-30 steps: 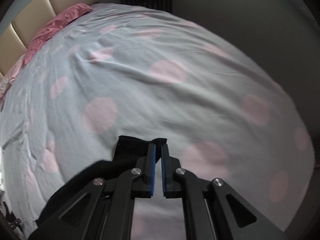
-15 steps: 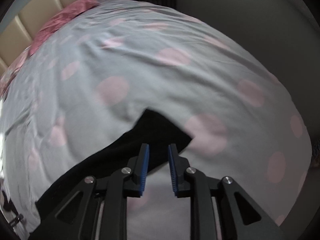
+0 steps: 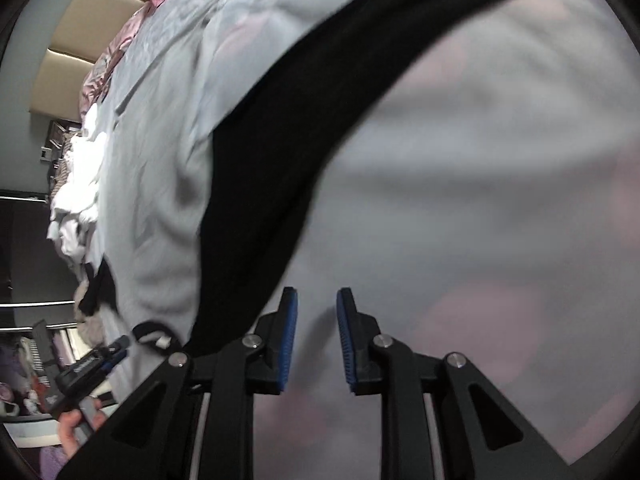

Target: Fold clothes

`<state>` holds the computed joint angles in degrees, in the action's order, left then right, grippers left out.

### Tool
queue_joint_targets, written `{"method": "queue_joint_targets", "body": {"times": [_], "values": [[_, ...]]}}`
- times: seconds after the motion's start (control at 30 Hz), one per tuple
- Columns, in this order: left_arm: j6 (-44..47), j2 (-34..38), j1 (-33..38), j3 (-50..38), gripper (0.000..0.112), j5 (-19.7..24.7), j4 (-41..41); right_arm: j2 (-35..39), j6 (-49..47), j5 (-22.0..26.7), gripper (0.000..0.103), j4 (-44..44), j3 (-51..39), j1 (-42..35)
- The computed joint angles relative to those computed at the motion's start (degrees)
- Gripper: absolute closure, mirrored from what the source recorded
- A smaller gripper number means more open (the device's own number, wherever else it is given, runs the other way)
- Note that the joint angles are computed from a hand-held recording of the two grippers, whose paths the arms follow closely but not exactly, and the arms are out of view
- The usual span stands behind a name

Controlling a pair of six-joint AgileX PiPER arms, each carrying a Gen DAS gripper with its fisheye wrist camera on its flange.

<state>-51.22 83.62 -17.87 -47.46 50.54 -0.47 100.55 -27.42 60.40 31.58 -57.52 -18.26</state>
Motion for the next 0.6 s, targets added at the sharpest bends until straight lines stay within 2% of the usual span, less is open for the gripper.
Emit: {"method": "queue_joint_targets", "body": {"times": [0.13, 0.3, 0.4, 0.53, 0.57, 0.6], "values": [[10.4, -2.6, 8.7, 5.9, 0.066, -5.7, -5.9, -5.8, 0.8, -3.6, 0.083, 4.3, 9.1, 4.9], [29.8, 0.1, 19.1, 7.4, 0.066, -11.5, -16.7, -11.9, 6.3, -9.1, 0.083, 6.3, 16.5, 10.5], [40.0, 1.9, 22.8, 6.6, 0.056, -12.6, -22.9, -14.5, 9.6, -12.8, 0.083, 7.6, 19.9, 13.7], [47.6, 4.0, 25.7, 5.1, 0.054, -13.6, -28.7, -17.3, 13.6, -16.0, 0.083, 8.6, 22.1, 16.4], [46.8, 2.5, 24.1, 7.1, 0.054, -14.9, -29.4, -17.5, 14.5, -16.9, 0.083, 8.9, 22.3, 17.4], [43.7, -0.8, 20.3, 11.4, 0.060, -17.6, -29.7, -17.6, 15.1, -17.5, 0.083, 9.3, 22.4, 18.0]]}}
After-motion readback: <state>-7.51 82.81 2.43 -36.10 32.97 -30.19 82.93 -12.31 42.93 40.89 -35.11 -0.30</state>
